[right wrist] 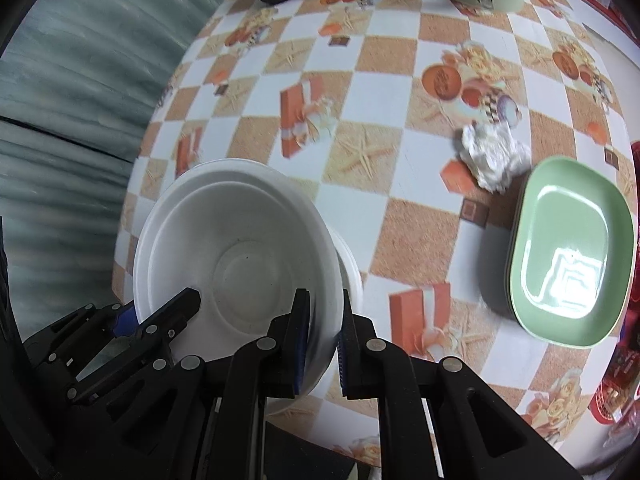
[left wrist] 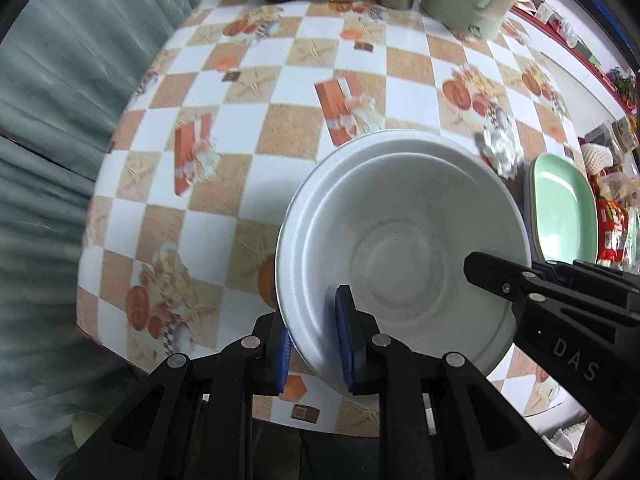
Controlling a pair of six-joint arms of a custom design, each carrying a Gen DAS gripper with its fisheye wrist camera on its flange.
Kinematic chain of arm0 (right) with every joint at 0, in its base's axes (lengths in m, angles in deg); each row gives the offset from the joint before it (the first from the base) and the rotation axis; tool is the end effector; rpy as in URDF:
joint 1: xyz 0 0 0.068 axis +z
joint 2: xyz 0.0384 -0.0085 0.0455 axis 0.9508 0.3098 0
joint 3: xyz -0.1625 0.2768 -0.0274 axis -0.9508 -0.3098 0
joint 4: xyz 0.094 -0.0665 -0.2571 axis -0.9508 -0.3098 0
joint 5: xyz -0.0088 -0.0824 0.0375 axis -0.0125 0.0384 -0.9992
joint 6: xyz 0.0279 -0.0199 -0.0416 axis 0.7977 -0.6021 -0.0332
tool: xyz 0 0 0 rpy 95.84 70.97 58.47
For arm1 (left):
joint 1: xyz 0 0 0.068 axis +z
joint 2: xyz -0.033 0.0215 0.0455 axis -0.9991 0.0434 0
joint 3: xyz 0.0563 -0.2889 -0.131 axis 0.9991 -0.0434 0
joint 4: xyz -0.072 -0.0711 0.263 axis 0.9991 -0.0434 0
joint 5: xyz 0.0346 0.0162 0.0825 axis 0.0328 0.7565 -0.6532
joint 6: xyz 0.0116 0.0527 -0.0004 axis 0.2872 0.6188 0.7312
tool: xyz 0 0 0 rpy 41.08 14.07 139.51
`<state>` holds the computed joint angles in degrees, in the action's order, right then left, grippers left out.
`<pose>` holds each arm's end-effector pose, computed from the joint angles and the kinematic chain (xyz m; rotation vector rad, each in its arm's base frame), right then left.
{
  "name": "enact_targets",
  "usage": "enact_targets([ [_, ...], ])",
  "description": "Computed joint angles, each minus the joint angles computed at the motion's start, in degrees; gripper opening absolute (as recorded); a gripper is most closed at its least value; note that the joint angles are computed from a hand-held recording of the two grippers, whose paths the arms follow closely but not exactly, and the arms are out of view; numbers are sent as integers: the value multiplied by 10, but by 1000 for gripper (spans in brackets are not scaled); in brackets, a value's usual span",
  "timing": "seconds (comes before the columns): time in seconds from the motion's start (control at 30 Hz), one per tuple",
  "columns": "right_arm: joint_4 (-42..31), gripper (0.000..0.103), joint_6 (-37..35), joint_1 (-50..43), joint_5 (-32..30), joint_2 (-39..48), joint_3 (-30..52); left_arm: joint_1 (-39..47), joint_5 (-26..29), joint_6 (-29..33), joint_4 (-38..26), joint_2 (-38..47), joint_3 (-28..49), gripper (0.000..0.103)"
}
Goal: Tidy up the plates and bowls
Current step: 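Carry the small white bowl over the nested bowls and lower it inside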
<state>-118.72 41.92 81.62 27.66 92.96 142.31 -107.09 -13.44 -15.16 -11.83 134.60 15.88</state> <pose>0.2935 0.0545 0.2268 1.2042 2.6608 0.4189 0.3865 -0.1384 0.2395 1.4228 2.6270 -0.0076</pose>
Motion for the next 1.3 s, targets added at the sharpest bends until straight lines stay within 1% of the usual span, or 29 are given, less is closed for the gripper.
enact_targets([
  [0.13,-1,14,3,4,-8,11,-7,0,-5,9,15,-3,-26,22],
  [0.43,-8,14,11,15,-14,32,-7,3,-10,12,17,6,-41,23],
  [0.6,-11,14,10,17,-13,39,-3,2,-11,11,30,10,-50,25],
  [1.3,-31,14,-18,6,-16,72,32,3,-8,8,36,25,-35,25],
])
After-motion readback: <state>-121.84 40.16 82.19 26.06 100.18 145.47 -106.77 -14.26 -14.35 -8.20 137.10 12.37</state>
